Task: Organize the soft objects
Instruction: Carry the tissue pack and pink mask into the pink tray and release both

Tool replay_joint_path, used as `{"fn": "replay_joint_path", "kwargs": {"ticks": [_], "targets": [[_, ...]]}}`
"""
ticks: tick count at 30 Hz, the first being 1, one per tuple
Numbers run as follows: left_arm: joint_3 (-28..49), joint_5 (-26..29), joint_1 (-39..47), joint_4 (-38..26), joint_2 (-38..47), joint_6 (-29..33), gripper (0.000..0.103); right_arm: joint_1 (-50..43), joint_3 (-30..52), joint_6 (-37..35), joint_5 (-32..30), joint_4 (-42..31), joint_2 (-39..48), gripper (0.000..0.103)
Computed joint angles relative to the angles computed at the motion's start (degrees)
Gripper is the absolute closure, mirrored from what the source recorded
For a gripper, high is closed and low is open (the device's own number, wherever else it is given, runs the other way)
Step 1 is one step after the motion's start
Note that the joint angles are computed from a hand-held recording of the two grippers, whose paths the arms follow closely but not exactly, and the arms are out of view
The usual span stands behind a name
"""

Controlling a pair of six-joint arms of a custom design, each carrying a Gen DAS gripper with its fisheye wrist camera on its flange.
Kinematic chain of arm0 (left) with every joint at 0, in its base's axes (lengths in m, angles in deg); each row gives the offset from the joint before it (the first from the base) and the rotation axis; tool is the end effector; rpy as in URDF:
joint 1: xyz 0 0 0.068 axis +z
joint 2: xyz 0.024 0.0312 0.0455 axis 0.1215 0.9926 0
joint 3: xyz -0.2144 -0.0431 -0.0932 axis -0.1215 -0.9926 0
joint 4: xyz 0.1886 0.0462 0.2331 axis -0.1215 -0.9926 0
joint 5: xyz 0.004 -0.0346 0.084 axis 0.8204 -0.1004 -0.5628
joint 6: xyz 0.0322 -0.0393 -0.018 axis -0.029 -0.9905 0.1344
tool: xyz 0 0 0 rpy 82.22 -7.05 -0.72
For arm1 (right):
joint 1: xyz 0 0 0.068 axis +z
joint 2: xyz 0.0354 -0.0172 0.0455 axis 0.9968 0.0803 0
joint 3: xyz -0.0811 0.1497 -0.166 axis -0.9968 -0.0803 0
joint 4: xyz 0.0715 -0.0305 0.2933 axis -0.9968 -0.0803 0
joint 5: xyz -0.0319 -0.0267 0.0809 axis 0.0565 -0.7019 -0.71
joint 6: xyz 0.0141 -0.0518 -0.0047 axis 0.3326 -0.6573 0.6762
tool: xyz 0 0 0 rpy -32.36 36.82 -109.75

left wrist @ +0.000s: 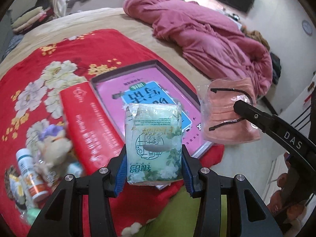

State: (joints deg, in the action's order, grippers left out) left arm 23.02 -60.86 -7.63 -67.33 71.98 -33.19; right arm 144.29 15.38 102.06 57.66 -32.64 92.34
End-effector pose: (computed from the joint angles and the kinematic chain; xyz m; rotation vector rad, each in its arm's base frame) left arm 0.2051 -0.0659 0.2045 0.6397 2.5288 -0.4901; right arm 0.1221 0.1567 0.2157 0.6545 2.2298 0.1933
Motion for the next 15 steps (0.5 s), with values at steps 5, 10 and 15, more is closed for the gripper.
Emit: {"fn": "replay_joint_path", "kwargs": {"ticks": [5,10,15], "targets": [[0.1,-4.4,-6.9,5.3,5.4,-4.1,0.054,-6.1,-6.7,-4.2,-4.7,4.3,-5.6,0.076],[0.1,-7.3,-12.1,9.1,10.6,-6.5,0.054,-12.9,-11.4,-10.2,-10.4,9.9,-7.3,0.076],[0.8,-8.7,-14.3,12.0,15.8,-7.3,0.054,-17.4,-15.1,-13.0,-14.8,14.3,-8.0,0.076]]}}
